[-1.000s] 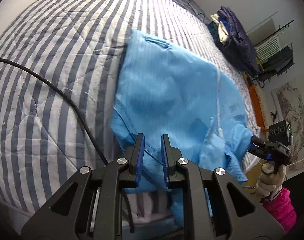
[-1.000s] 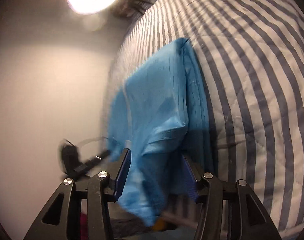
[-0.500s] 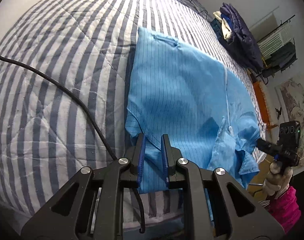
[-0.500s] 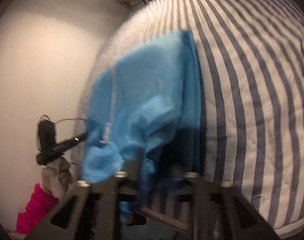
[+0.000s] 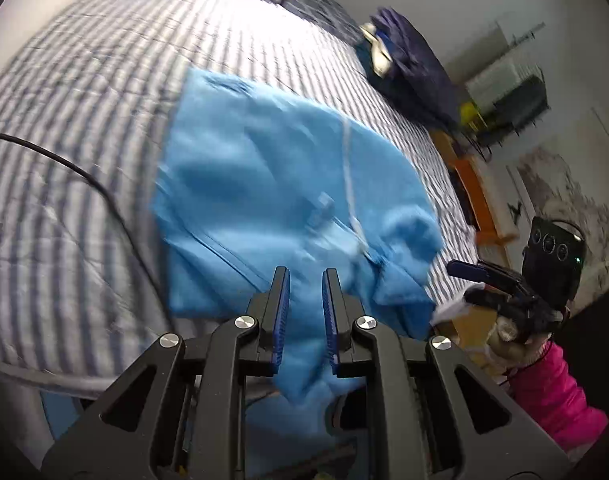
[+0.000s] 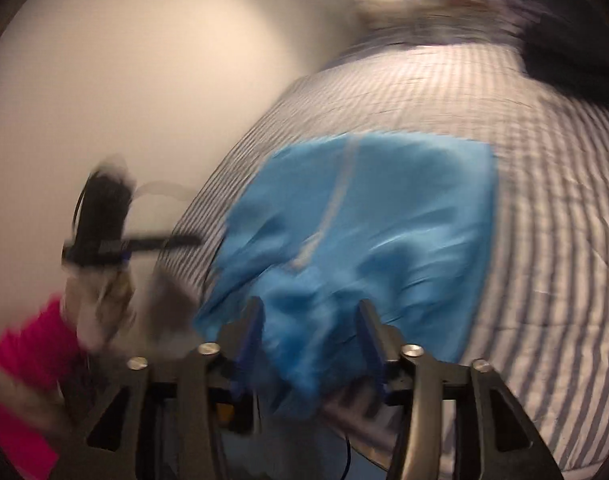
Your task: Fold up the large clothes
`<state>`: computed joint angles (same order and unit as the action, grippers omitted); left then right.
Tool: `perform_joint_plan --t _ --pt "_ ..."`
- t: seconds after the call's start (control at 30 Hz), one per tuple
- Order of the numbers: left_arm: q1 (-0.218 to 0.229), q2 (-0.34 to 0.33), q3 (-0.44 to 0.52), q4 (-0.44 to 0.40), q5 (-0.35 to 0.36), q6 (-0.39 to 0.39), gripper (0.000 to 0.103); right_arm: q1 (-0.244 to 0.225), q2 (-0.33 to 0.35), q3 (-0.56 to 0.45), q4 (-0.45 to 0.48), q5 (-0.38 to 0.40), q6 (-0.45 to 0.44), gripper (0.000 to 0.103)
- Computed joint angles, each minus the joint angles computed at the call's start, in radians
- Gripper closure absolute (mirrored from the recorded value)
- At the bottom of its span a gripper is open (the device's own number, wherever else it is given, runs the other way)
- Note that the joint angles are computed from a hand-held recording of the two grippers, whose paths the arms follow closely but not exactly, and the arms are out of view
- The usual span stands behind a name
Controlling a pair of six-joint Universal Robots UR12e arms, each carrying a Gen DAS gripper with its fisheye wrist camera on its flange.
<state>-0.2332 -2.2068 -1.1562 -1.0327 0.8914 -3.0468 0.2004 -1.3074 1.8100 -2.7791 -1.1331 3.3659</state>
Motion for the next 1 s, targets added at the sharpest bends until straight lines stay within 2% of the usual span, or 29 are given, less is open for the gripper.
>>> perform_joint_plan --t 0.07,0.1,0.13,0.23,0.27,0.3,0.33,0.4,0.43,0.47,0.57,0.67,0.87,1.0 --pt "-0.008 0.001 0.002 -0.033 -0.012 0.030 0.089 0.025 -0.003 -0.010 0.043 -0.040 -0.094 0.036" --pt "-0.013 0.001 0.002 -0.045 -0.008 0.048 0.089 0.038 0.004 -0.022 0.054 -0.068 -0.114 0.036" --pt "-0.019 0.001 0.005 -0.053 -0.003 0.058 0.089 0.051 0.009 -0.029 0.070 -0.116 -0.150 0.036" --pt "-0.035 -0.006 0.014 -0.089 0.010 0.091 0.089 0.071 0.033 -0.060 0.120 -0.178 -0.165 0.037" --pt "-0.042 -0.007 0.018 -0.103 0.017 0.102 0.089 0.074 0.043 -0.068 0.135 -0.191 -0.159 0.046" --pt "-0.050 -0.011 0.026 -0.121 0.025 0.120 0.089 0.075 0.047 -0.066 0.143 -0.193 -0.150 0.066" --pt "-0.057 -0.014 0.031 -0.132 0.032 0.138 0.089 0.058 0.054 -0.065 0.165 -0.153 -0.117 0.075" --pt "-0.071 -0.020 0.044 -0.149 0.046 0.170 0.089 0.029 0.062 -0.046 0.124 -0.050 -0.028 0.087" --pt "-0.076 -0.025 0.053 -0.155 0.049 0.179 0.089 0.003 0.064 -0.023 0.075 0.032 0.040 0.089" --pt "-0.083 -0.034 0.070 -0.163 0.047 0.189 0.089 -0.015 0.068 -0.011 0.045 0.076 0.080 0.093" --pt "-0.103 -0.057 0.113 -0.149 0.081 0.209 0.089 -0.043 0.071 0.015 -0.021 0.146 0.164 0.094" --pt "-0.118 -0.088 0.168 -0.146 0.096 0.211 0.089 -0.062 0.066 0.038 -0.058 0.208 0.197 0.094" --pt "-0.148 -0.154 0.272 -0.169 0.136 0.201 0.089 -0.080 0.061 0.064 -0.066 0.276 0.217 0.094" --pt "-0.172 -0.197 0.322 -0.190 0.215 0.206 0.089 -0.088 0.048 0.077 -0.046 0.267 0.216 0.092"
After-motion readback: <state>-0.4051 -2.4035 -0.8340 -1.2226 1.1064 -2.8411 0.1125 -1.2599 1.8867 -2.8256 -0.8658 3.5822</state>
